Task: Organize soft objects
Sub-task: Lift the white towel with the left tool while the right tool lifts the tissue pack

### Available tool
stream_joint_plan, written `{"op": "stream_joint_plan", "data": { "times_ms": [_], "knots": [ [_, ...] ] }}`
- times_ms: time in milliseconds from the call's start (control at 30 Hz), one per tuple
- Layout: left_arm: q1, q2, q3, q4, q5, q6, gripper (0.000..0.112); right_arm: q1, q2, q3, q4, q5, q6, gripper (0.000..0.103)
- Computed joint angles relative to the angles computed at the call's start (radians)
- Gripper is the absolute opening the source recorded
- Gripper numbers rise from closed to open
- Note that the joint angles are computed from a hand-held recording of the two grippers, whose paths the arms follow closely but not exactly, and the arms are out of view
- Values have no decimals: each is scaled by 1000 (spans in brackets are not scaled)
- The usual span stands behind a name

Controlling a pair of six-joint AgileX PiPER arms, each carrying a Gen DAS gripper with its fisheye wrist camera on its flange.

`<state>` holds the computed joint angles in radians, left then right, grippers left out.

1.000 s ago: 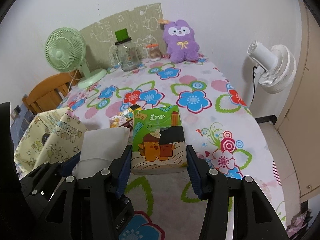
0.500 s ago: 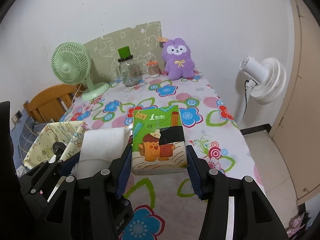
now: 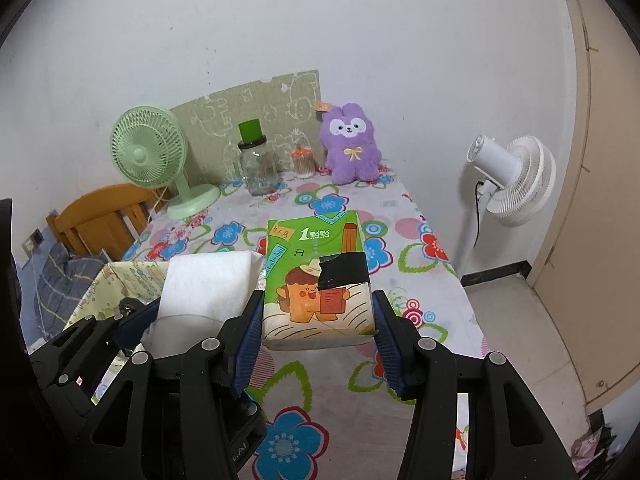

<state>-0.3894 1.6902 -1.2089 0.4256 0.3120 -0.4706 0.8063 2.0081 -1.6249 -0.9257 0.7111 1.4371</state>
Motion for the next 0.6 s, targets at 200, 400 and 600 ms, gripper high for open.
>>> {"op": "stream_joint_plan", "data": {
  "times_ms": [200, 400, 600],
  "knots": [
    [6, -36, 17, -1, -9, 22, 61, 22, -8, -24, -13, 33, 0, 55],
    [33, -52, 24, -52, -16, 94, 61, 38, 8, -66, -5, 59, -17, 55],
    [64, -65, 28, -118, -22, 175, 61, 54, 46, -143, 17, 89, -53, 55]
  ]
}}
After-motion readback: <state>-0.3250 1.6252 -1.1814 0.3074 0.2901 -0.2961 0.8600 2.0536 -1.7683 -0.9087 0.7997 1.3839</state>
